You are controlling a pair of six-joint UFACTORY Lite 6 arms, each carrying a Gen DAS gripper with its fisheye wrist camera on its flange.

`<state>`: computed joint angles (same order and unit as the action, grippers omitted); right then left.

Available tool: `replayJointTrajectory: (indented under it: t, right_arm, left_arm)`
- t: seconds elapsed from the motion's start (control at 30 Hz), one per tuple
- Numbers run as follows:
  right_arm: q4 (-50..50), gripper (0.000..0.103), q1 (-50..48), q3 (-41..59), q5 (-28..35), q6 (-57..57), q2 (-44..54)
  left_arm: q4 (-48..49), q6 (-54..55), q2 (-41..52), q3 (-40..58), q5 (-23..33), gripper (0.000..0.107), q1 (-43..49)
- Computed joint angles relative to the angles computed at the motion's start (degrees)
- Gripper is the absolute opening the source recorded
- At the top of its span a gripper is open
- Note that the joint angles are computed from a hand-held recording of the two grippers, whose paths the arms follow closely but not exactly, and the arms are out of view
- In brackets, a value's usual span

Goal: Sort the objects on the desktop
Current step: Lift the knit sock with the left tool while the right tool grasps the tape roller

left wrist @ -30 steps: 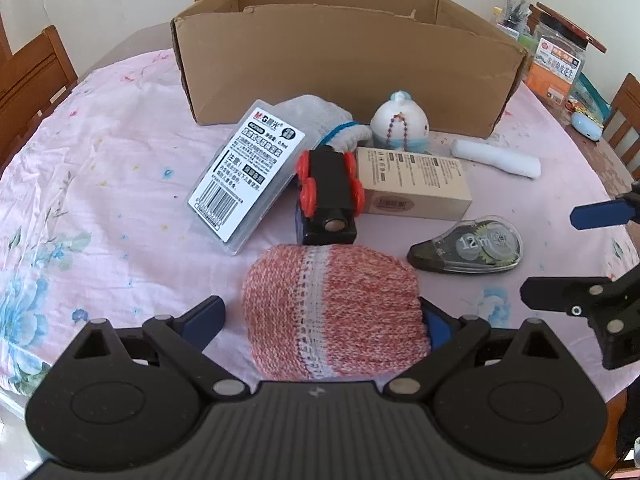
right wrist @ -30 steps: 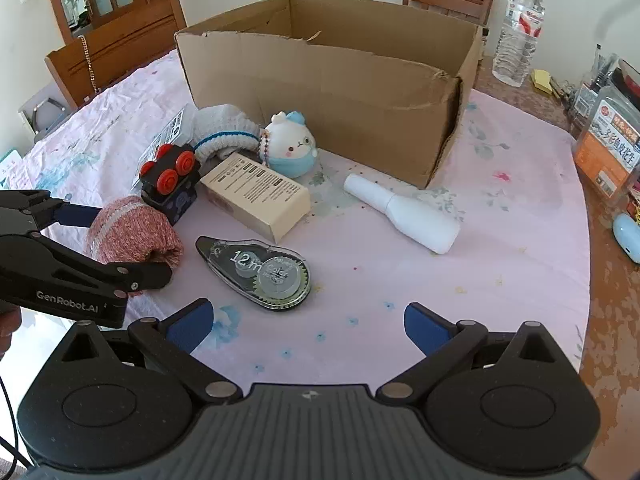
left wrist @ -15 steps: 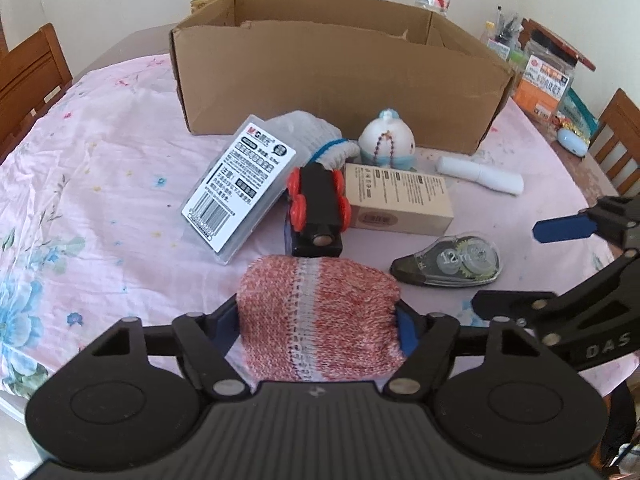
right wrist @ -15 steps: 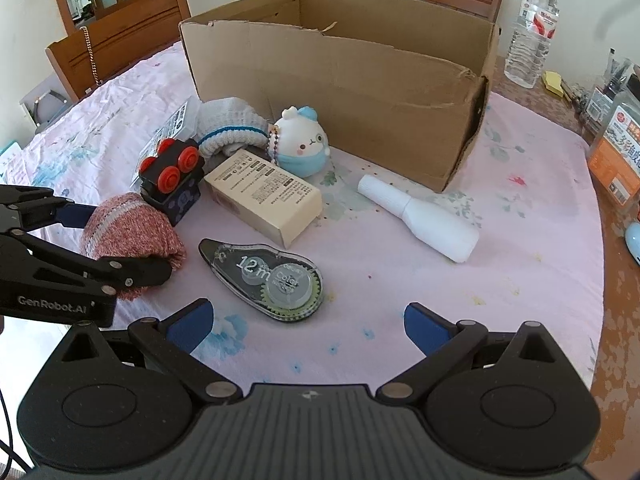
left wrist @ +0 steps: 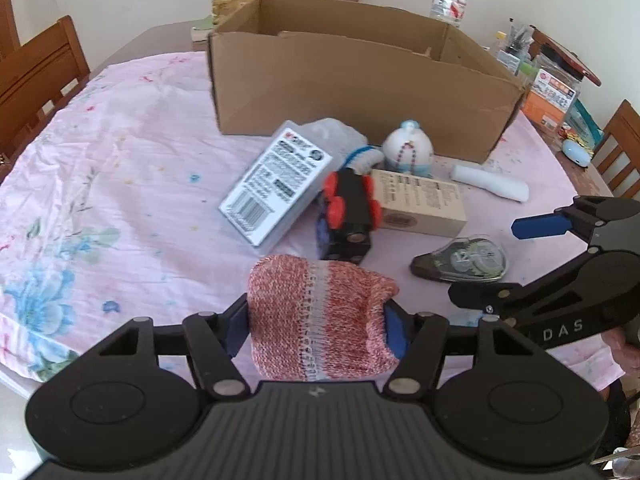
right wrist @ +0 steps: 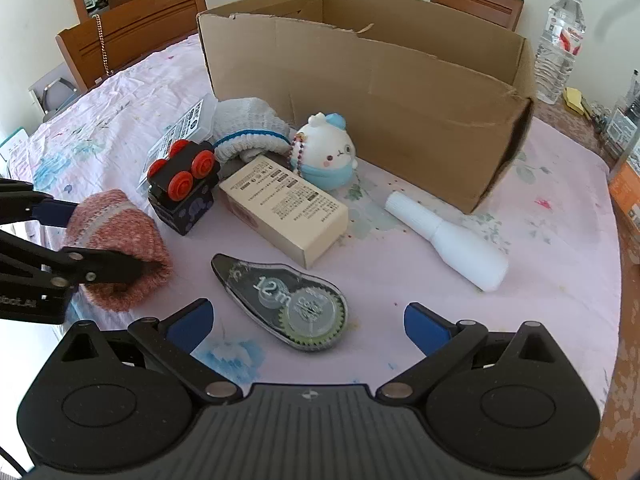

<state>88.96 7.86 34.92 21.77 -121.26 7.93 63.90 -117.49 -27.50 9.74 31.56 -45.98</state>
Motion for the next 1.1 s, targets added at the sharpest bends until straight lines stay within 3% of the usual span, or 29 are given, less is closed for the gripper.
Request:
replayJointTrajectory:
  t: [0.27, 0.67, 1.1]
  right_arm:
    - [11.2, 0.103, 5.2, 1.2, -2.1, -5.9, 2.1]
    - [41.0, 0.103, 11.4, 0.8, -6.5, -27.9, 3.9]
    - [41.4, 0.103, 6.5, -5.1, -6.5, -28.9, -1.0]
  left_arm:
    - [-2.2, 7.7, -6.2, -4.0, -2.7, 0.066, 6.5]
    - [-9.3, 21.8, -14.1, -7.0, -7.2, 0.080, 13.2]
    - [-7.3, 24.7, -11.8, -6.9, -9.4, 0.087, 13.5]
